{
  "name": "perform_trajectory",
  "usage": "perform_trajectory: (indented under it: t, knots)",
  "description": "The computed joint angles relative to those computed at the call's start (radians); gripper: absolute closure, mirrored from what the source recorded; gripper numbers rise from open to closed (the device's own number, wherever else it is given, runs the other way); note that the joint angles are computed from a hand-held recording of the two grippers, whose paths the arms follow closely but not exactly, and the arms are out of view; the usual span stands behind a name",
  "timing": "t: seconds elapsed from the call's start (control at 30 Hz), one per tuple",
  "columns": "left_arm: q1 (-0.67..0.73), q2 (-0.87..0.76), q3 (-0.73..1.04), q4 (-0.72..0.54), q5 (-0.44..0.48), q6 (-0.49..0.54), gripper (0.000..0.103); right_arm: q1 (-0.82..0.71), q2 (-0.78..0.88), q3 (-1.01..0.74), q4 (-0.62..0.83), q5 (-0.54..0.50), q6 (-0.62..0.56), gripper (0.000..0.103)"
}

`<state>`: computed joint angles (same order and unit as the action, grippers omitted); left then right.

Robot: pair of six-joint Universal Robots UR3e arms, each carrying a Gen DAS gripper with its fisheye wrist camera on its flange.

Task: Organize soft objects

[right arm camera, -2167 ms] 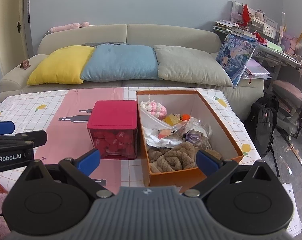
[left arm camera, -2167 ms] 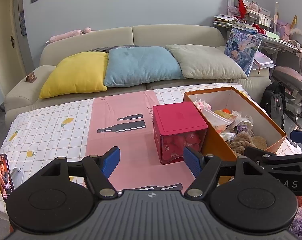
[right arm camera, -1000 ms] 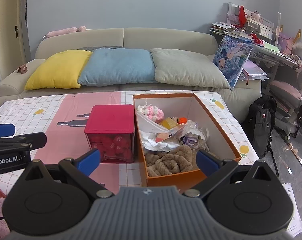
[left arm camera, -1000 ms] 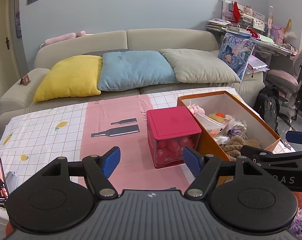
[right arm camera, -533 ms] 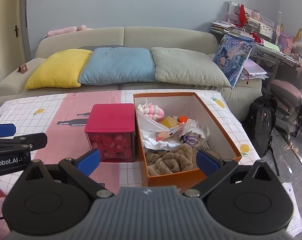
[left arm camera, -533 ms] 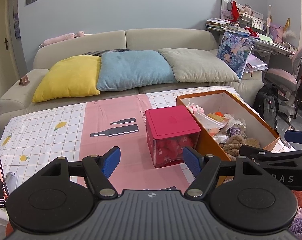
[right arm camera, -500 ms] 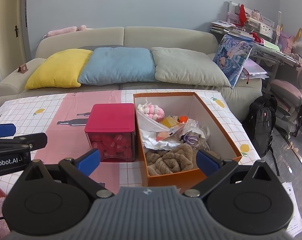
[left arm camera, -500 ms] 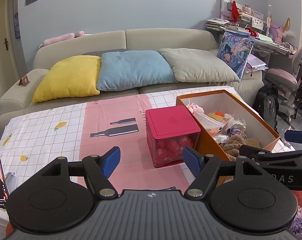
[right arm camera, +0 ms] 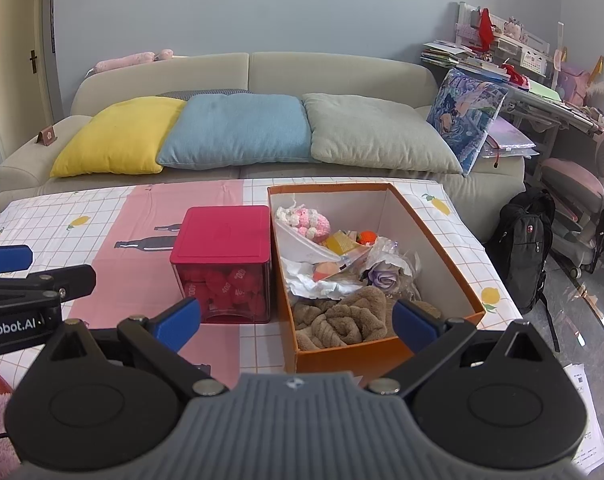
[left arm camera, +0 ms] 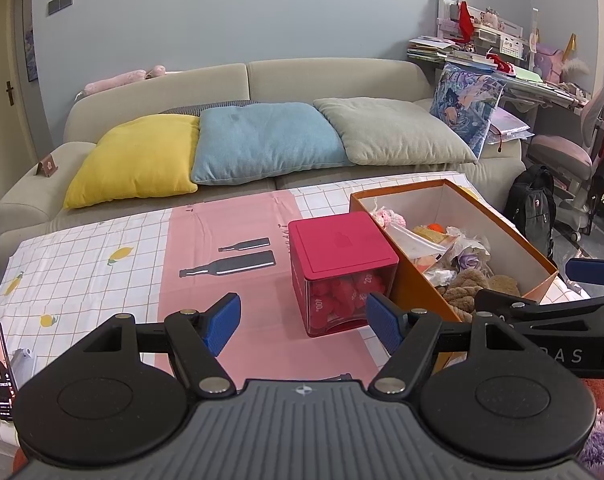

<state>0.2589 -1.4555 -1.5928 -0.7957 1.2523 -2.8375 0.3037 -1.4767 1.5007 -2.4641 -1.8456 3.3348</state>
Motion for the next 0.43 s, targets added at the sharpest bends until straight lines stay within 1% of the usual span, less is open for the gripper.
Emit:
perform_trajectory:
  t: [0.43]
  knots:
    - [0.003,-0.004,0.002,-0.001,0.002,0.007,0.019,-0.004,0.001,0.009,-0.008,0.008,-0.003,0.003]
